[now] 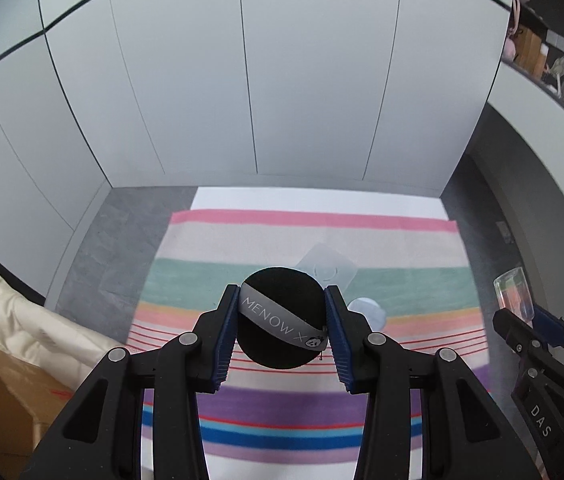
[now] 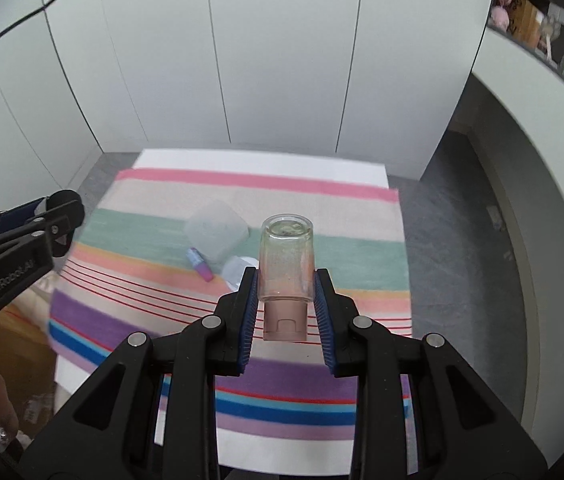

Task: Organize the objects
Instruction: 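Grasp the black MENOW puff with the left tool while the right tool grasps the glass bottle, then carry the black puff and glass bottle with both tools over the cardboard box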

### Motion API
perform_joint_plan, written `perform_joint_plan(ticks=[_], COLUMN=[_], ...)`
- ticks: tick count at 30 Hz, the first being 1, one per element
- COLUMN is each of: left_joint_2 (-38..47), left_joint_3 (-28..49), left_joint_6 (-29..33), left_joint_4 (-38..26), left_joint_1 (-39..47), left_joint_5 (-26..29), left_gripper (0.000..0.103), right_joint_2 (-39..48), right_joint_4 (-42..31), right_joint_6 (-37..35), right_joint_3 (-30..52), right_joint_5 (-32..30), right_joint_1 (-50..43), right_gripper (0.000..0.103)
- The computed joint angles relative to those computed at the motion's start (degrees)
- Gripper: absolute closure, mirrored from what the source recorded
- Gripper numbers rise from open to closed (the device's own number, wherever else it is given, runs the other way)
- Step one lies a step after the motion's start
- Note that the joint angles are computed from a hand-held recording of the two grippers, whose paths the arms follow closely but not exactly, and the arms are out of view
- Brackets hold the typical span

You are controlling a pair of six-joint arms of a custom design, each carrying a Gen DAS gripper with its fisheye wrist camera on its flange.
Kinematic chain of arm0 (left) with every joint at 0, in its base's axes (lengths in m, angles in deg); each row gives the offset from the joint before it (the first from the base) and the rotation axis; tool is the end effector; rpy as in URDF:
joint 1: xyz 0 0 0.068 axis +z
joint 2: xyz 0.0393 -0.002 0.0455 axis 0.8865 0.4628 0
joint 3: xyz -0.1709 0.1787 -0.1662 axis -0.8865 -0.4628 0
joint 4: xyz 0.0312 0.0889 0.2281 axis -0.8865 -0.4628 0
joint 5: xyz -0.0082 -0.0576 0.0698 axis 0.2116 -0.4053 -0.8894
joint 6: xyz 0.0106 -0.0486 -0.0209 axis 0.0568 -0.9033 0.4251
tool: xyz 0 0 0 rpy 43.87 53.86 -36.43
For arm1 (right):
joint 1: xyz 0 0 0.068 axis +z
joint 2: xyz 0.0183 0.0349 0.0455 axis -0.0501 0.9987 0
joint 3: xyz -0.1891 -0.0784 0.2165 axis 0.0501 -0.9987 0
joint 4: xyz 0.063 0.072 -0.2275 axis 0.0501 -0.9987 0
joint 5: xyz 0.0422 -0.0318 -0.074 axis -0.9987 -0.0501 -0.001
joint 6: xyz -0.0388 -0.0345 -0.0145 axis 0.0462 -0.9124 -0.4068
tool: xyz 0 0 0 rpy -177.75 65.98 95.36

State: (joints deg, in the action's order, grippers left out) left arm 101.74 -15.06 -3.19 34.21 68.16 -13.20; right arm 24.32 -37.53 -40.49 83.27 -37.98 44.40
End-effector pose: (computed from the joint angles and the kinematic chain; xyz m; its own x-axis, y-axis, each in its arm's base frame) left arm 0.1997 0.0148 0.2446 -0.8017 0.1425 -0.5805 0.1675 0.9858 0.0106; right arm 0.1489 0.1365 0.2317 -0.8168 0.0893 -0.5700 0.1197 0.9927 -0.0160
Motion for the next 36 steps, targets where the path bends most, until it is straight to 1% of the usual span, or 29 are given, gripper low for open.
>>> perform_joint_plan(ticks=[1, 2, 5, 10, 13, 23, 25, 28, 31, 33, 36], left_joint_2=[-0.86, -1.86, -4.12, -7.56, -9.07, -12.56, -13.32, -14.91, -16.55, -17.51, -18.49], left_joint_3=[0.97, 2.58, 6.49, 9.93, 10.77, 12.0, 11.8, 11.86, 12.61, 13.23, 14.2], left_joint_6=[0.68, 1.56, 3.74, 6.28, 7.03, 11.28, 12.61, 16.31, 21.53, 26.8, 36.47], left_joint_4=[-1.82, -4.37, -9.93, -16.35, -18.68, -25.01, -26.33, -29.68, -34.45, -38.59, -44.93], left_joint_1=[0.84, 1.86, 3.71, 6.17, 7.52, 12.14, 13.64, 17.52, 23.08, 28.46, 37.55], left_joint_5=[0.69, 1.59, 2.67, 5.34, 6.98, 9.56, 10.48, 12.88, 16.35, 19.31, 23.51], left_gripper=[0.06, 0.06, 0.06, 0.06, 0.06, 0.06, 0.06, 0.06, 0.06, 0.06, 0.06], right_joint_2=[-0.36, -0.88, -1.65, -1.65, -1.25, -1.53, -1.74, -2.02, -1.95, -1.89, -0.97], right_joint_4=[-2.21, -6.01, -12.33, -20.84, -24.32, -28.74, -30.3, -32.41, -35.61, -38.15, -42.87], right_joint_6=[0.82, 2.19, 3.69, 8.53, 11.47, 17.67, 20.4, 23.86, 30.01, 35.21, 44.53], right_joint_3=[1.5, 4.27, 9.76, 16.12, 18.09, 18.41, 18.33, 18.36, 18.3, 18.12, 17.98], right_joint_5=[0.9, 2.31, 3.74, 7.03, 8.51, 9.13, 9.4, 10.11, 10.56, 10.51, 10.27], right_joint_1=[1.23, 3.38, 6.84, 12.33, 14.72, 18.85, 20.93, 24.41, 29.34, 33.12, 39.66], right_gripper=[0.075, 0.075, 0.075, 0.075, 0.075, 0.075, 0.074, 0.075, 0.075, 0.075, 0.075])
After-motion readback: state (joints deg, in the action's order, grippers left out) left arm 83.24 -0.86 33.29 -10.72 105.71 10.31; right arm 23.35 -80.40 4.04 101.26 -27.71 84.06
